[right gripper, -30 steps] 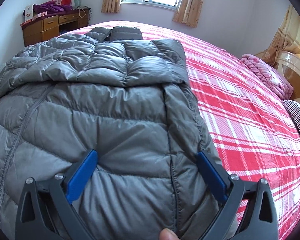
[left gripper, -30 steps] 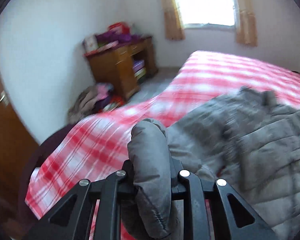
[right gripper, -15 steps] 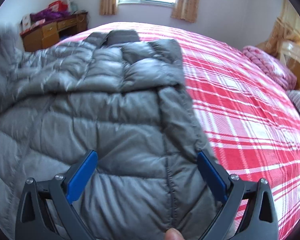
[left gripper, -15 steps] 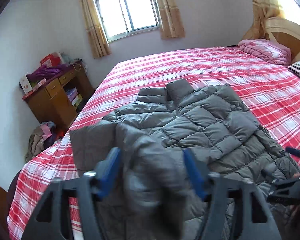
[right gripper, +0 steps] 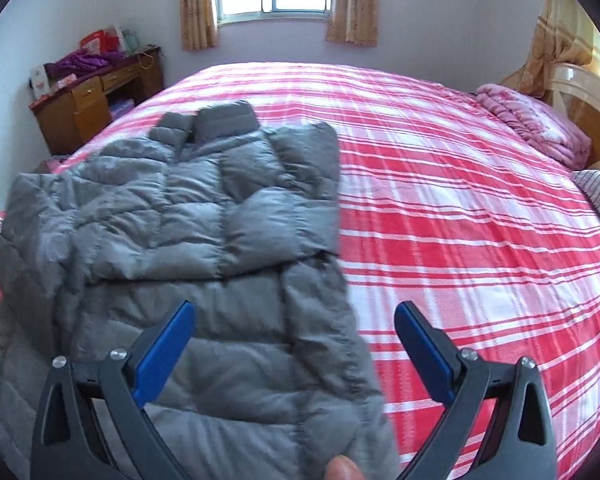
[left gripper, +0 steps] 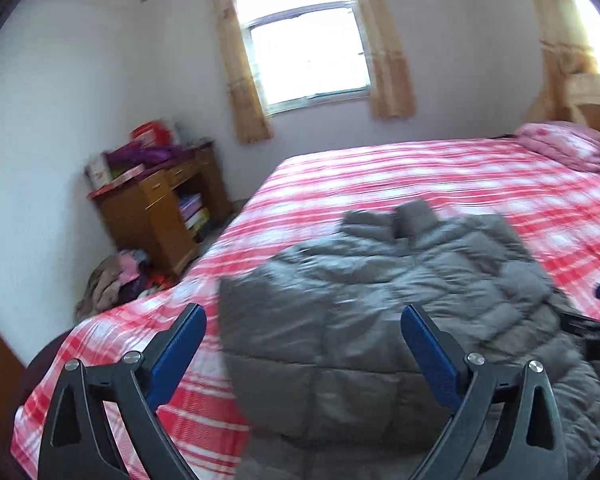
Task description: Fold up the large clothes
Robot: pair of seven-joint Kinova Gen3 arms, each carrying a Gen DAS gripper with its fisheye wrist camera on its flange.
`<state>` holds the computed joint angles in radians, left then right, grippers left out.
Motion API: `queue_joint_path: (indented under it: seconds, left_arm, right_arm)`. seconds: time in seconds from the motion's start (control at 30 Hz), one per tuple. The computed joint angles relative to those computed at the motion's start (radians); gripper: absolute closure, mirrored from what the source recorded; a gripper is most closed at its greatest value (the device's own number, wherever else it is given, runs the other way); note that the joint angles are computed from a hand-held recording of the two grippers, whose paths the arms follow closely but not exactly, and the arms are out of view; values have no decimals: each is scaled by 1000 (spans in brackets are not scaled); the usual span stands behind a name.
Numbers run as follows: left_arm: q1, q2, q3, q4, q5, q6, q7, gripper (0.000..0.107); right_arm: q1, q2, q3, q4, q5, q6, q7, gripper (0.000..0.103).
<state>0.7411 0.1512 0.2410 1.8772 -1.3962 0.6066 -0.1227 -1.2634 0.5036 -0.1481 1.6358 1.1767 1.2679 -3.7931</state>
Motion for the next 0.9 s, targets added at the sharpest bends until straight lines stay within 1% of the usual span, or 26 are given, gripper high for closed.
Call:
queue_joint_path:
  seconds: [0.03,0.07,0.1,0.13,0.17,0.2,0.23,0.27,0.3,0.33,0.37,0.4,0.43,0.47,0.5,0.53,0.57,0.6,0.63,0.67,0.7,0.8,0.9]
  left_arm:
    - [-12,27,-14,-22,34,41,-6,9]
    - [-36,48,-10,-43,74,65,-27,9]
    - [-78,82,2,-67,115,83,-39,9]
    - [-124,110,31,-90,156,102,-62,9]
    - [-167,145,59,-117,196,126,-82,9]
    - [-194,177,69,-140,237,135,-102,9]
    - [-202,196,60,-155,277,130,-127,9]
    - [-198,213,35,-169,318,115,-155,9]
    - [-186,228,7,-182,358,100,-183,9]
    - [-158,233,-39,-189,397,77,-211,9]
    - [-127,237,-86,-193,427,52,-230,9]
    - [-105,241,-114,-194,440,38,-243,9]
    - [-95,248,-124,-199,444,35,-257,9]
    - [-80,254,-135,-205,443,37,-268,9]
    - [-66,257,-147,-207,440,36,-278,9]
    - [-59,258,-156,-209,448,37,-295,9]
    - [-53,259,-162,-215,460,37,-315,9]
    - [-48,257,-168,-220,474,34,-331,9]
    - [-50,253,-171,-225,494,27,-354,9]
    - [-51,246,-171,-228,517,23,-379,9]
    - [-50,237,-170,-231,540,20,-405,9]
    - [-19,225,-192,-241,561,10,-440,9]
    - [4,233,-197,-275,582,13,-483,9]
  right_arm:
    - [-3,-5,-1,7,27,-25,-18,2]
    - [-6,-11,-3,13,58,-53,-39,2]
    - [-6,-16,-5,17,94,-86,-61,2]
    - [-5,-19,-5,15,135,-125,-75,2]
    - [-13,-18,11,9,161,-161,-79,2]
    - [-3,-13,8,-5,190,-202,-73,2]
    - [25,0,-14,-34,209,-243,-50,2]
    - [47,14,-27,-64,211,-275,-11,2]
    - [57,36,-22,-102,210,-311,29,2]
    - [52,55,-2,-135,193,-333,70,3]
    - [57,74,3,-170,171,-343,111,11]
    - [79,97,-10,-209,147,-353,151,24]
    - [88,110,-6,-234,115,-370,185,29]
    - [99,116,-1,-245,92,-396,203,40]
    - [109,116,6,-243,86,-435,205,61]
    - [118,113,8,-232,95,-469,190,73]
    - [108,111,28,-225,95,-487,185,81]
    - [81,109,67,-223,78,-488,193,86]
    - [64,106,88,-219,74,-486,194,87]
    - [58,98,90,-210,76,-474,196,89]
    - [37,93,110,-210,61,-445,215,89]
    - [8,79,129,-209,34,-355,257,90]
    - [5,44,135,-174,18,-283,240,91]
